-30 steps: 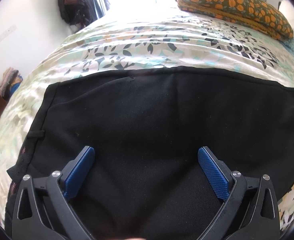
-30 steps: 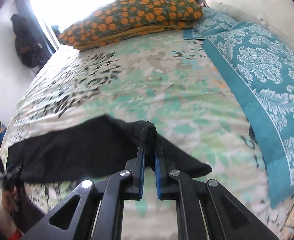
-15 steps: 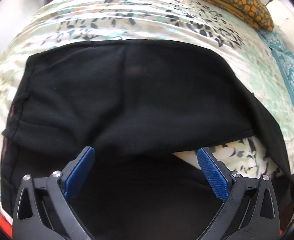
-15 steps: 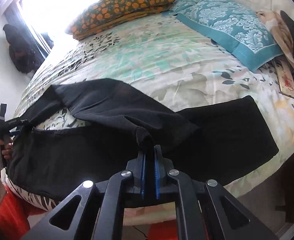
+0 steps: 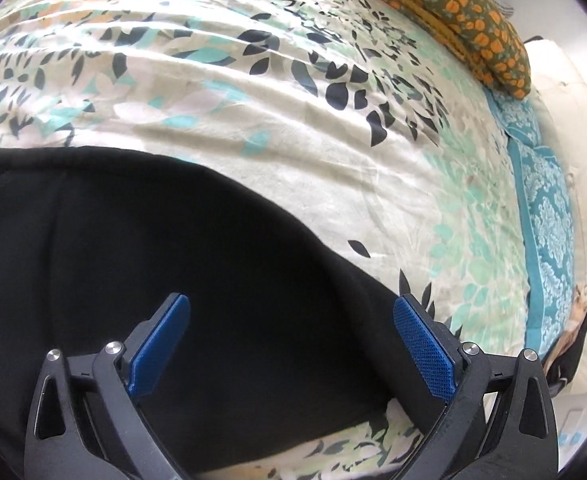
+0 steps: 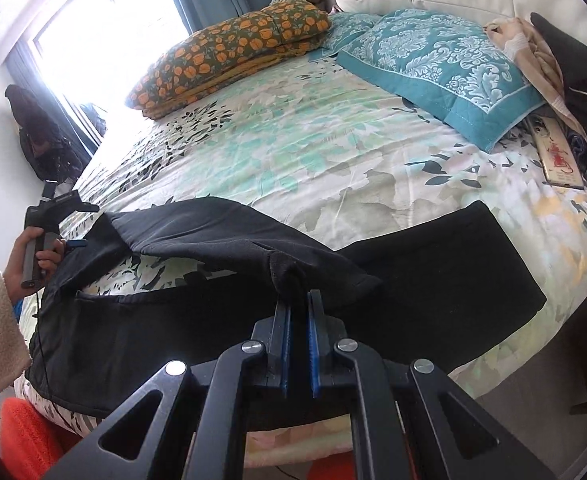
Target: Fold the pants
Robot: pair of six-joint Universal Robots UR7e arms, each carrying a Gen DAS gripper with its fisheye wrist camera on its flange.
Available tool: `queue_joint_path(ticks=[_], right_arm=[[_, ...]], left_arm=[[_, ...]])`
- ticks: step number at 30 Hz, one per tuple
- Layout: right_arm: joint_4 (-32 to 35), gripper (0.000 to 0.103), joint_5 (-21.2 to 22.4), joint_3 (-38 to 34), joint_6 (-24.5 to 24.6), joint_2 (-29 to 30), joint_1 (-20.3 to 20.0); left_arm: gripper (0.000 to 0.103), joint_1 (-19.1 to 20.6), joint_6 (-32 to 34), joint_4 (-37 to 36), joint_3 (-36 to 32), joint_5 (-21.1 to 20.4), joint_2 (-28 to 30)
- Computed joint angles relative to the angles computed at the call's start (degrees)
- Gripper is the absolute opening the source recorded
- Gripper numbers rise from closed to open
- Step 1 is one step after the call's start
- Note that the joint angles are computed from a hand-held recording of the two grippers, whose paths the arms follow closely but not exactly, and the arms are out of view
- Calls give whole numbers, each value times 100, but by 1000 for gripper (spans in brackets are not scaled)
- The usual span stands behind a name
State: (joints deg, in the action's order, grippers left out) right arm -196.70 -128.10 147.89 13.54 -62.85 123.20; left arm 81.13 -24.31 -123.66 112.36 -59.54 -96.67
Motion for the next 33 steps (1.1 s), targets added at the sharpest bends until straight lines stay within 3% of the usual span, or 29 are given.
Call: queue_joint_path(ticks=[6, 8, 10, 13, 17, 19, 22, 24, 25, 29, 30, 33], right_arm=[[-146, 8, -45, 44, -168, -189, 103], [-52, 7, -95, 28, -256, -287, 165], [80, 7, -138, 15, -320, -388, 211], [223, 7, -128, -4, -426, -533, 224], [356, 7, -154, -172, -858, -618, 94], [156, 7, -250, -342, -1438, -576, 11], [-574, 7, -293, -530, -2817, -477, 38], [-503, 7, -294, -510, -3550, -564, 1], [-259, 7, -232, -423, -3643, -697, -104], [982, 9, -159, 105, -3169, -1200, -778], [1392, 10, -194, 215, -2908, -1317, -983], [2251, 28, -122, 489, -2156, -1784, -1591]], left_arm=[[100, 346, -258, -155, -294, -456, 354], [88, 358, -260, -175, -305, -426, 365], [44, 388, -297, -15, -365, -419, 388], [8, 559, -333, 22, -360, -814, 307], [5, 412, -247, -150, -165, -983, -102], [5, 101, -158, -138, -40, -905, -463], [5, -448, 35, 69, 300, -723, -1373], [5, -779, 32, 465, 605, -595, -2152], [5, -911, -60, 769, 778, -530, -2590], [5, -1358, -880, 2462, 1446, -91, -4294], [5, -1330, -1028, 2726, 1574, -80, -4560], [5, -969, -990, 2766, 1821, -314, -4932]])
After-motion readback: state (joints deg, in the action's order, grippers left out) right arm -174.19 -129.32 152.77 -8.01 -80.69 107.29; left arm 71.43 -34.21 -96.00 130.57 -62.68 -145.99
